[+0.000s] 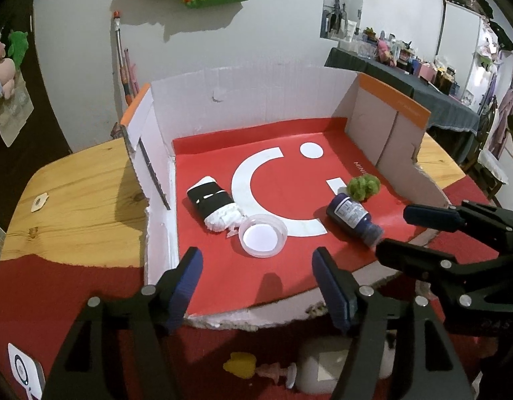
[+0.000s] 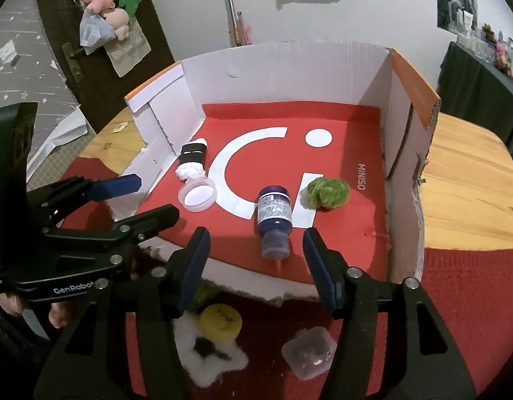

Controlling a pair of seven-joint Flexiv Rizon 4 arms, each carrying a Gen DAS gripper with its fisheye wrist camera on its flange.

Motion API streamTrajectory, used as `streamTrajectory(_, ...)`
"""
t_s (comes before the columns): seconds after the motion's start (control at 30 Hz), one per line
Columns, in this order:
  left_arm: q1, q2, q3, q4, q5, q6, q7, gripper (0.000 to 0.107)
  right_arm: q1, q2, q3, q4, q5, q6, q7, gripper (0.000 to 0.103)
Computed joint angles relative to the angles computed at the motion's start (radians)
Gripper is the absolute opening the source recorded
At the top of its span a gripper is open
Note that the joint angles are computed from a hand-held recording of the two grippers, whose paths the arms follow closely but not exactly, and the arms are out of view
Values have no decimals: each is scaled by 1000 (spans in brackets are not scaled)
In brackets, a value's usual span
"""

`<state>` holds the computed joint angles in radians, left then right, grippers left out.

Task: Organize objects
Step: 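Open both grippers to release the lid and bottle, then withdraw, then move both grippers back out of the box toward the items on the table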

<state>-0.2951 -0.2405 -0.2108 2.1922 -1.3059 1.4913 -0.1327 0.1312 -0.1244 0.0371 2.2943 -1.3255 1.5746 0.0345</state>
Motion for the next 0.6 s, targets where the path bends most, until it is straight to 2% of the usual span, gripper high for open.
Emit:
streamTrajectory(0.13,-9,15,-1,11,-48,8,36,75,-1,20,8,10,-18,-7,18,63)
streamTrajectory(0.2,-20,21,6,16,-70,13,51,75,-4,29,14,15,-26,-12,25,68)
streamTrajectory(0.37,-41,33,25,29,-102,13,69,76,-21,50,26,24,-83,-15,76,72)
streamTrajectory(0.6,-75,58,47,47,-176,16,132,78,-25,88,59,46,-78,-58,79,82)
